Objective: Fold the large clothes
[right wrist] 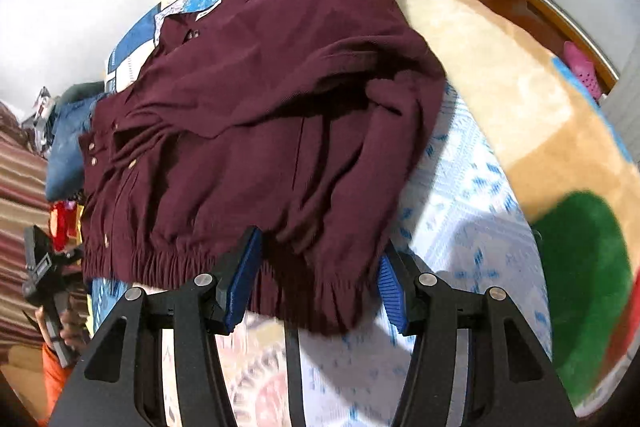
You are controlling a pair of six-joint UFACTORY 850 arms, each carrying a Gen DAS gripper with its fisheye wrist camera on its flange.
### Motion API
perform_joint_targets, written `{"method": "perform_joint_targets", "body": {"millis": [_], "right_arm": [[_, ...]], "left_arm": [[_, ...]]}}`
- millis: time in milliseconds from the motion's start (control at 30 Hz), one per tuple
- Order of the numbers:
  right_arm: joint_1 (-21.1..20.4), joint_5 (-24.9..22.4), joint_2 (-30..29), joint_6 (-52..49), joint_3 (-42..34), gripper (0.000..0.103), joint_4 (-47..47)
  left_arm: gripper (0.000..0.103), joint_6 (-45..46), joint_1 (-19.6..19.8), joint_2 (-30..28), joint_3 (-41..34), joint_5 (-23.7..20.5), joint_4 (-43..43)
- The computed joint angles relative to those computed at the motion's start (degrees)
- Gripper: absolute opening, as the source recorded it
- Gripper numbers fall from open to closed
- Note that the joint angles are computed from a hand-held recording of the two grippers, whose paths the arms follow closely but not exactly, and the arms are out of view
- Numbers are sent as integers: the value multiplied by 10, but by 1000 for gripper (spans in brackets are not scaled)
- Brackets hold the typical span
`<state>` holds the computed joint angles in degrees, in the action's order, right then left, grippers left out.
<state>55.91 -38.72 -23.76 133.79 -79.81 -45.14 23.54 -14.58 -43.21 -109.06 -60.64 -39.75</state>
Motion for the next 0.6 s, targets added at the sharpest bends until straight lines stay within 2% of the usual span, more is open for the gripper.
{"method": "perform_joint_targets", "body": {"millis": [100, 167, 233, 300, 367, 400, 467, 533, 600], "right_arm": [[-10, -2, -10, -16, -12, 34, 13], [-14, -8, -17, -58, -29, 28, 32], [-13, -17, -22, -90, -44, 15, 27], [-12, -16, -16, -89, -51, 14, -2], [-7, -23, -9, -86, -54, 13, -30], [-7, -33, -10, -94, -64, 12, -41], [-9, -54, -12, -106, -83, 12, -65], [-17, -62, -12, -119, -98, 11, -77], [-29, -76, -15, -143, -119, 11, -83]], "left_arm": [[87, 11, -7, 10, 8, 12, 8], [80, 20, -14, 24, 18, 31, 30], [74, 38, -19, 38, 27, 47, 44], [66, 64, -23, 55, 39, 64, 43], [45, 84, -25, 65, 43, 74, 35], [38, 90, -26, 68, 40, 78, 32], [11, 94, -26, 63, 22, 80, 23], [10, 88, -24, 43, -22, 66, 6], [9, 70, -24, 6, -97, 46, -13]]}}
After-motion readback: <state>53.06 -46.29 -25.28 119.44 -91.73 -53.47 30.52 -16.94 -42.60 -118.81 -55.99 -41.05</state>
